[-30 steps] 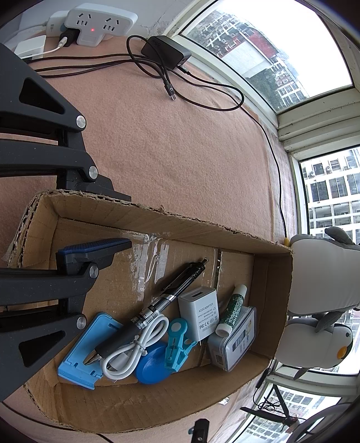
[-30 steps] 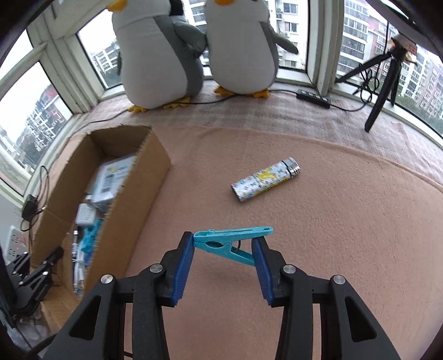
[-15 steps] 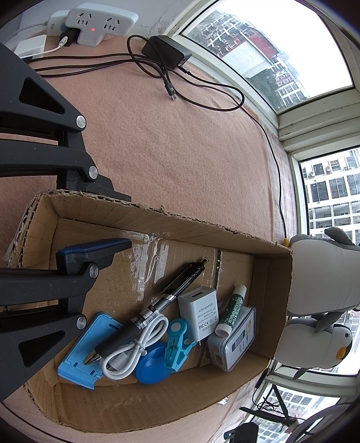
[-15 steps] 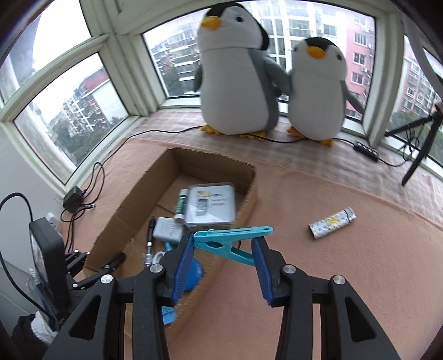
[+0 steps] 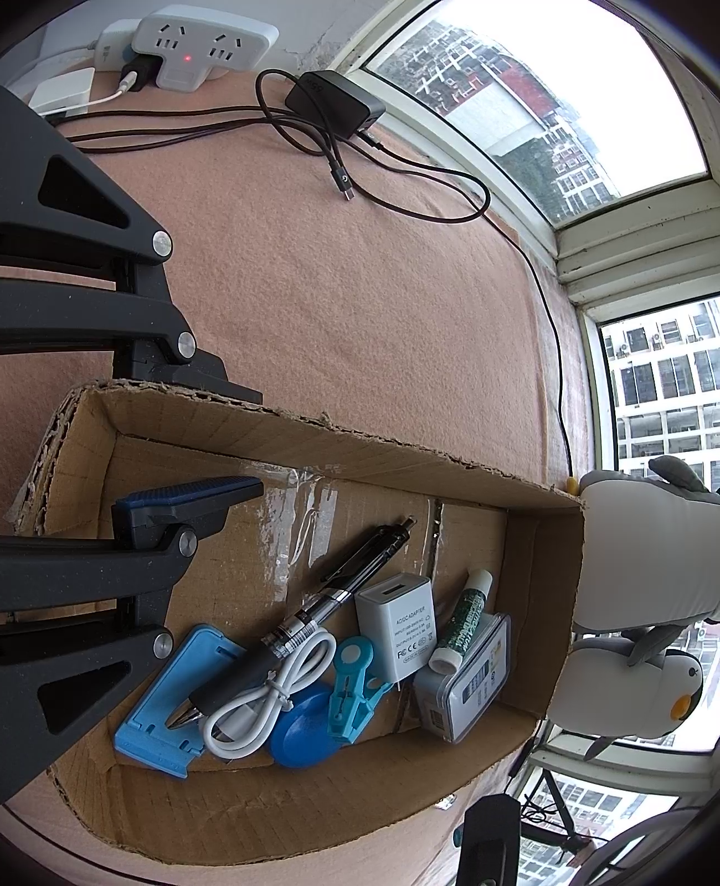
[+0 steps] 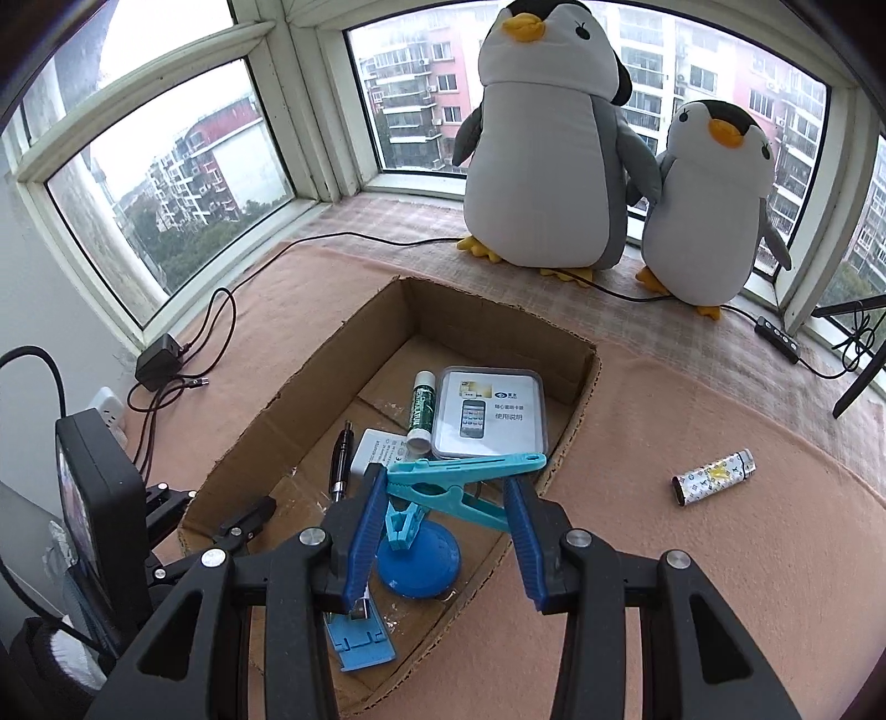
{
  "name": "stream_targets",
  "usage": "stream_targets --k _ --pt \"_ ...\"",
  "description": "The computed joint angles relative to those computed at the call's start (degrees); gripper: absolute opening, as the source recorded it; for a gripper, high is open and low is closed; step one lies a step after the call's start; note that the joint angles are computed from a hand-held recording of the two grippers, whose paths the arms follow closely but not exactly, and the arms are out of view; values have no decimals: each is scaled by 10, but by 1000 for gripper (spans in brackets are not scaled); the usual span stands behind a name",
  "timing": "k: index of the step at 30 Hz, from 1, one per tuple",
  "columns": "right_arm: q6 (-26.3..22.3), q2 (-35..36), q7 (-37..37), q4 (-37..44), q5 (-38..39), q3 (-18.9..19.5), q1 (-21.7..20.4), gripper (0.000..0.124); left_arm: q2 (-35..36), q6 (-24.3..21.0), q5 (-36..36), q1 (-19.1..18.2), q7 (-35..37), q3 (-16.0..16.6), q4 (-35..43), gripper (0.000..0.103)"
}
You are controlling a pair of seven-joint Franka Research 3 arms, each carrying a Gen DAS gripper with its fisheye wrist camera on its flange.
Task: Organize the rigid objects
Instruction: 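Carry the second clothespin with the right gripper into the box and release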
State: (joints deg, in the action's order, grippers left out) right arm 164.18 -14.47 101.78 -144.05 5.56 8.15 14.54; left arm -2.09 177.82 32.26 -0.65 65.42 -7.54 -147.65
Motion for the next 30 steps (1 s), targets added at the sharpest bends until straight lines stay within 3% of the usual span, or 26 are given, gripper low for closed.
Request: stream_targets --k 14,19,30 --pt "-1 18 42 8 -63 14 -19 39 0 0 0 1 0 0 0 25" --pt "3 17 45 6 -65 9 -16 50 0 1 2 1 -1 0 0 25" --pt "4 8 47 -1 -63 6 -17 50 0 1 3 2 -1 0 0 25"
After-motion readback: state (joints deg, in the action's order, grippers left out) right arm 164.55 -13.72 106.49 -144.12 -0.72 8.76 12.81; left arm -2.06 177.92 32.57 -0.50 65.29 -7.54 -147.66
